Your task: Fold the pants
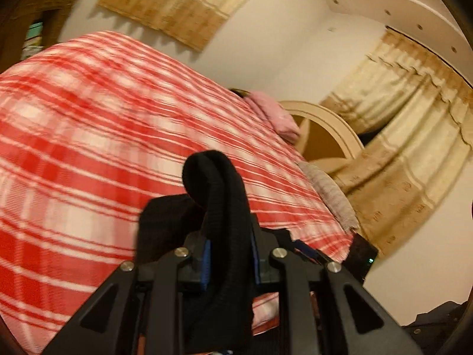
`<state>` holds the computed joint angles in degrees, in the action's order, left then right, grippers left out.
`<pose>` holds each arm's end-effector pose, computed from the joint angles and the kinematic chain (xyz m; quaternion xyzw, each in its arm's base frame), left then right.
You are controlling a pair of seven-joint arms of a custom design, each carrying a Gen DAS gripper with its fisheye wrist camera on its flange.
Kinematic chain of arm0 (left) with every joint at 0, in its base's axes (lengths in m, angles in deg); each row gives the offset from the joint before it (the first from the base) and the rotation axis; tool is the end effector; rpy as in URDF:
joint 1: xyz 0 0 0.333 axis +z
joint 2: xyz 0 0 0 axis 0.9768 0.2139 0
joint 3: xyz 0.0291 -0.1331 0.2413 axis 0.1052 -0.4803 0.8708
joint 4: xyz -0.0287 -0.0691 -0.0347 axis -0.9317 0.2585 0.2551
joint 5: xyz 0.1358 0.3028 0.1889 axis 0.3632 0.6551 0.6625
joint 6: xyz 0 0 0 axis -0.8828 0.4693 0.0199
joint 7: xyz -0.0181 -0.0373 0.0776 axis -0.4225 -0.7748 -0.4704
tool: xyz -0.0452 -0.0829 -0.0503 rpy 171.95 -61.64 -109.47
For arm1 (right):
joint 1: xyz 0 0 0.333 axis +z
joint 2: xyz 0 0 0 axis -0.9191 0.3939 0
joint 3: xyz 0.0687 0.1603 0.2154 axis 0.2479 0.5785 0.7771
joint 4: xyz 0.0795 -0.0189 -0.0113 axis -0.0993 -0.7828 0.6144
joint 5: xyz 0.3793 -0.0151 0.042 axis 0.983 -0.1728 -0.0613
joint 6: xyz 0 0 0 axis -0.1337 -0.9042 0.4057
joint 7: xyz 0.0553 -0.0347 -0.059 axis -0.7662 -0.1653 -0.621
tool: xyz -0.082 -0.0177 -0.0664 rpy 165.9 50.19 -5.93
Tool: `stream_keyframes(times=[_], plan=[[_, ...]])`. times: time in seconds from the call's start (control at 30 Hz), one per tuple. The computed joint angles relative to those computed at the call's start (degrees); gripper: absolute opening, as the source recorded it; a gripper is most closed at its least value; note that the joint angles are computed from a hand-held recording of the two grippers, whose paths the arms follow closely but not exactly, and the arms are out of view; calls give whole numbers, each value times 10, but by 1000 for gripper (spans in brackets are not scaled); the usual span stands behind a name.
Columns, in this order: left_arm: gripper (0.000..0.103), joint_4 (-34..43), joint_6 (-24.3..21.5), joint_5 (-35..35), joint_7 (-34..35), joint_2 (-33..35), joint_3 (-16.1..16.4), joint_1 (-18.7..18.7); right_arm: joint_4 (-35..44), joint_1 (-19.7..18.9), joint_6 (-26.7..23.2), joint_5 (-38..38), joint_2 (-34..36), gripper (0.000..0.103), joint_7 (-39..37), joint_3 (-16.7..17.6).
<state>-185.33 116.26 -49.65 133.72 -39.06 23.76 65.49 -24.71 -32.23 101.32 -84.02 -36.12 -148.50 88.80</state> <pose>0.5060 -0.2110 0.5732 0.4478 -0.7215 0.5144 0.1197 0.4083 0.4431 0.4967 -0.5803 0.6393 -0.2587 0.4331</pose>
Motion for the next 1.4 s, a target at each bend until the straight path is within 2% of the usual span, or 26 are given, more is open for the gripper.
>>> stream_keyframes(times=[0.27, 0.6, 1.0, 1.1, 1.2, 1.4], plan=[[21, 64, -10, 7, -14, 38, -36, -33, -94, -30, -46, -5, -86, 65, 94, 17], [22, 111, -6, 35, -44, 69, -65, -63, -166, -74, -61, 26, -145, 66, 190, 37], [21, 184, 44, 153, -123, 171, -116, -103, -202, -93, -102, 41, -173, 65, 232, 53], [22, 189, 81, 214, -146, 193, -126, -120, -209, -95, -106, 46, -177, 66, 244, 54], [22, 203, 80, 247, -174, 217, -133, -128, -212, -96, -110, 51, -179, 66, 242, 55], [32, 196, 67, 242, -175, 221, -147, -124, -219, -96, -127, 53, -187, 66, 249, 60]])
